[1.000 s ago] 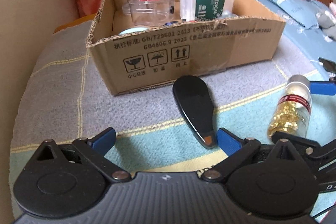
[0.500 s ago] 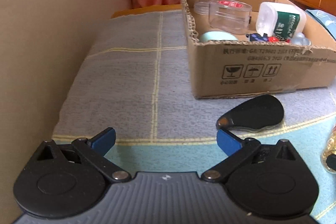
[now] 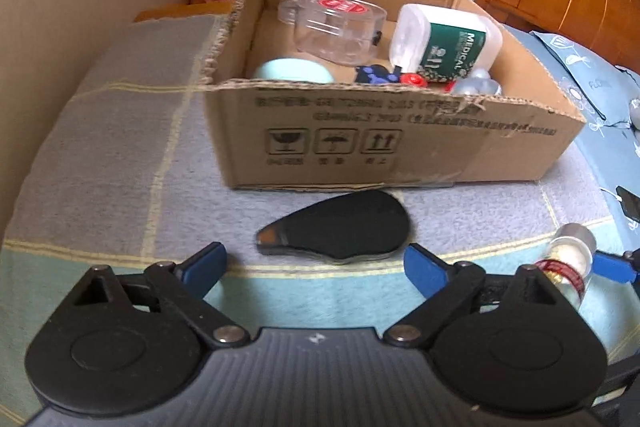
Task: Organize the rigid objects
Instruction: 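Grasp the black oval item with the left tool while the right tool holds the capsule bottle, then carry the black item and capsule bottle into the box and open both tools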
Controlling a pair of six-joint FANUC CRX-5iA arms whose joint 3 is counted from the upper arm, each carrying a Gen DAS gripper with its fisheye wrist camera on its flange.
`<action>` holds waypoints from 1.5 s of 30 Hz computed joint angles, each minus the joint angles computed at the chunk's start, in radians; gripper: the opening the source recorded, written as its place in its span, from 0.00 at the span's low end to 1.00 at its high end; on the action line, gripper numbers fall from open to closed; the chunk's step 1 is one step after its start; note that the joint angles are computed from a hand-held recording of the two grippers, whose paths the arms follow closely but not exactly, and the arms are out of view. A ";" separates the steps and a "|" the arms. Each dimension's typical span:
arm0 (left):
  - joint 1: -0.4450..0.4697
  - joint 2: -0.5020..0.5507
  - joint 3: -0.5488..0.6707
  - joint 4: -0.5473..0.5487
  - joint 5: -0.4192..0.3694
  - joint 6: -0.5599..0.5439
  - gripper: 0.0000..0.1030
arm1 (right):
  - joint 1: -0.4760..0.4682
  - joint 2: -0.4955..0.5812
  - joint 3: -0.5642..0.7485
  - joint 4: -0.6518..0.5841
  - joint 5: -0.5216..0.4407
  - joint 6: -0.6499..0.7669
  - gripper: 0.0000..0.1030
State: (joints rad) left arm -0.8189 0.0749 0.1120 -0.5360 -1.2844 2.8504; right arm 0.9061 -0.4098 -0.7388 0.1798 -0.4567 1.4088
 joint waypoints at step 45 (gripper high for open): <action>-0.017 -0.016 0.089 -0.010 -0.056 -0.341 0.86 | -0.167 0.029 0.266 -0.431 -0.273 0.571 0.93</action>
State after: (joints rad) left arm -0.8358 0.0588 0.2008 -0.5459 -1.3399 2.5097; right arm 0.7389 -0.3808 -0.4732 -0.2512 -0.7297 1.9800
